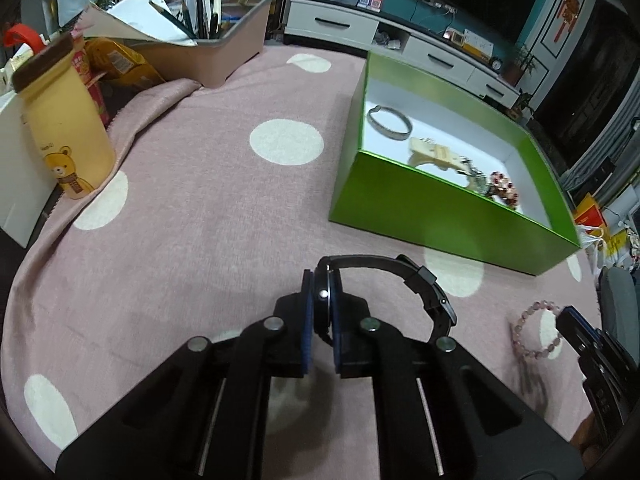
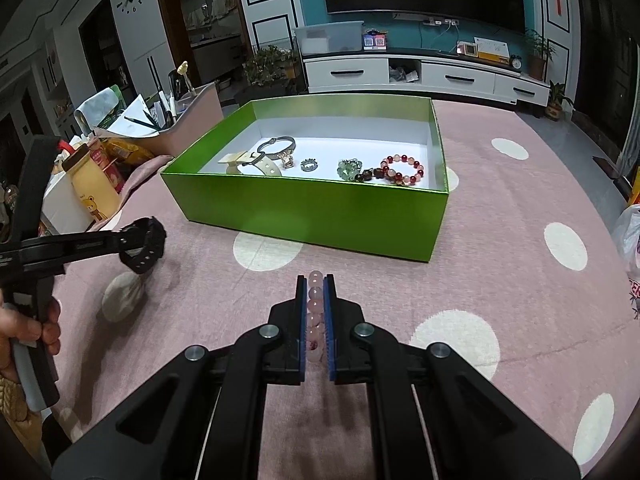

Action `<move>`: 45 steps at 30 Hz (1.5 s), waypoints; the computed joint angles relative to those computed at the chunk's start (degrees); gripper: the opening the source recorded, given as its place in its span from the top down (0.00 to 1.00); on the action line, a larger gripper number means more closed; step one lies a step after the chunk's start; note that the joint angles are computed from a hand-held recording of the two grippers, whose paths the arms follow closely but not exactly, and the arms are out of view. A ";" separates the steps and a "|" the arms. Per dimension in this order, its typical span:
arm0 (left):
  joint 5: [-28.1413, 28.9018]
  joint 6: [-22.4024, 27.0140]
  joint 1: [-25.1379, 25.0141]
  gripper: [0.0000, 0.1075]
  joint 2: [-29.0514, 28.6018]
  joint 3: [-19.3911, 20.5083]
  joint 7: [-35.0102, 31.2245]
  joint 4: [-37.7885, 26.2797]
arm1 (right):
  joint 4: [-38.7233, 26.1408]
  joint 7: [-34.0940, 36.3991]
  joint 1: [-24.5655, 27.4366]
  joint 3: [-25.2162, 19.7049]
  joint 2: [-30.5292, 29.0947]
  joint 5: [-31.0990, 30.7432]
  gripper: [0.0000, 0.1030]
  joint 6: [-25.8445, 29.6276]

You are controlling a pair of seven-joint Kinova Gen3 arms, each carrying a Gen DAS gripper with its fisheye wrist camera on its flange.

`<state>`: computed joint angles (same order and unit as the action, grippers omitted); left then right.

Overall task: Organize jewelry
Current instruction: 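Lift the black watch and pink bracelet and carry them over the green box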

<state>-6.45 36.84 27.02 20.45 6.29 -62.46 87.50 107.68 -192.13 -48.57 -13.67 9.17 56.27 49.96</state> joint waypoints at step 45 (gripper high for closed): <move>-6.72 5.50 5.97 0.93 0.32 1.32 -1.98 -15.34 | -3.02 7.72 8.52 -1.91 -8.20 6.19 0.93 -0.01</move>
